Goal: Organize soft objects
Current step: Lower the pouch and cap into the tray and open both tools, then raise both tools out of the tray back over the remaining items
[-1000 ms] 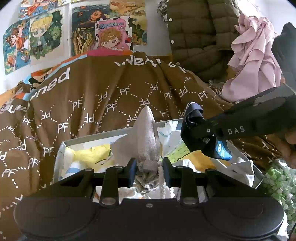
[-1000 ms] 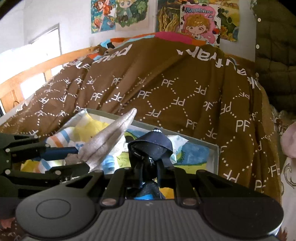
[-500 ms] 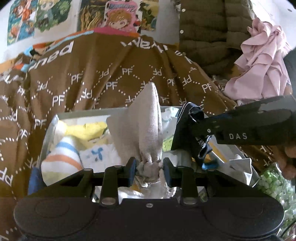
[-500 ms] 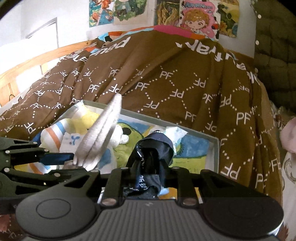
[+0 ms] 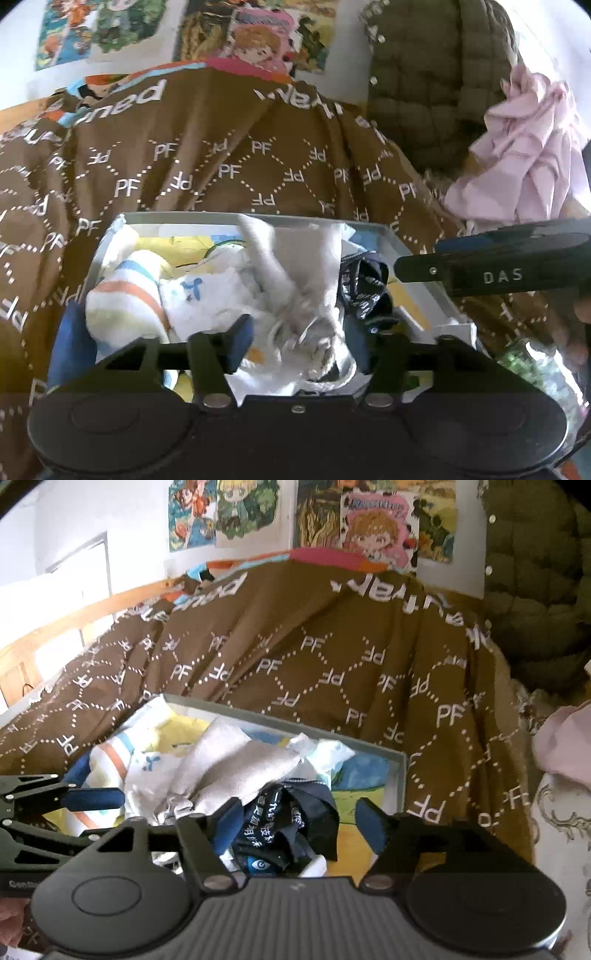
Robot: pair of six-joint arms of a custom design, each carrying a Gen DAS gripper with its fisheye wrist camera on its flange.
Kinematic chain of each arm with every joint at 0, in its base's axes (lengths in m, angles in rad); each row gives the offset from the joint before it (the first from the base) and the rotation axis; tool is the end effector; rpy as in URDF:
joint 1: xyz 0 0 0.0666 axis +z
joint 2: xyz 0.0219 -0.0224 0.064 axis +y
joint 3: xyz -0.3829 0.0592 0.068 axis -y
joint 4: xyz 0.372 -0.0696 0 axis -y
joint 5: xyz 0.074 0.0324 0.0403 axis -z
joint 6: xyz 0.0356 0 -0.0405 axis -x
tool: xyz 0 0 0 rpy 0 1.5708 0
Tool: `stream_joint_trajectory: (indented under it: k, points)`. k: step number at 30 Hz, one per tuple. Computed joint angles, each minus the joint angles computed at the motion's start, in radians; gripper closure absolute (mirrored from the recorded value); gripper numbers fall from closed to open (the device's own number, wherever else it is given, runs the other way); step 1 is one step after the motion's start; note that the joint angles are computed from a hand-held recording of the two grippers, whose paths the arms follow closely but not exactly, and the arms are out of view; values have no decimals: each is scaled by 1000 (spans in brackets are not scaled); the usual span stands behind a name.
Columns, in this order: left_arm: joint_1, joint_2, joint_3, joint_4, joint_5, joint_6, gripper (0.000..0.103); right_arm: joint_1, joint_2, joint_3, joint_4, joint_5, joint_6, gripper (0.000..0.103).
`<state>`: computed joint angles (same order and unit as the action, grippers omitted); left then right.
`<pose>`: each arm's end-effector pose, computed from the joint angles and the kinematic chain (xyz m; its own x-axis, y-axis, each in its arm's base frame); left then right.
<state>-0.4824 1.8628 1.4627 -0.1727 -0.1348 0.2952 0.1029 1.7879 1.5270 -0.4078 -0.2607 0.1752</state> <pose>0.5616 -0.2891 0.2734 -0.5640 -0.0301 -0.8252 0.2044 0.9632 -0.1748 0.6110 0.0719 0.3265 -0.5549 -0.2266 -0.8005 -0.4033 0.9148 0.0206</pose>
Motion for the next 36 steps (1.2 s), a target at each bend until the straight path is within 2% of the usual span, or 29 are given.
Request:
stream_joint_trajectory:
  k: [7,10,13,19,29,36]
  points:
    - [-25,-92,-106,86,-88,29,19,-14,-112,-118,106,2,-28,9]
    - [-38,-137,-142,103,-114,51,16,-19,-173,-185,167,10,-45,4]
    - [-59,-179,-173,124,-147,50,11,-24,-251,-264,234,21,-62,1]
    - [-124,-279,-237,176,-246,53,2,-47,-408,-400,321,15,-108,0]
    - [-274,-444,-358,231,-443,9,1,-61,-671,-602,331,25,-82,0]
    - [-388,-538,-451,268,-582,-58,1,-51,-825,-726,335,50,-97,0]
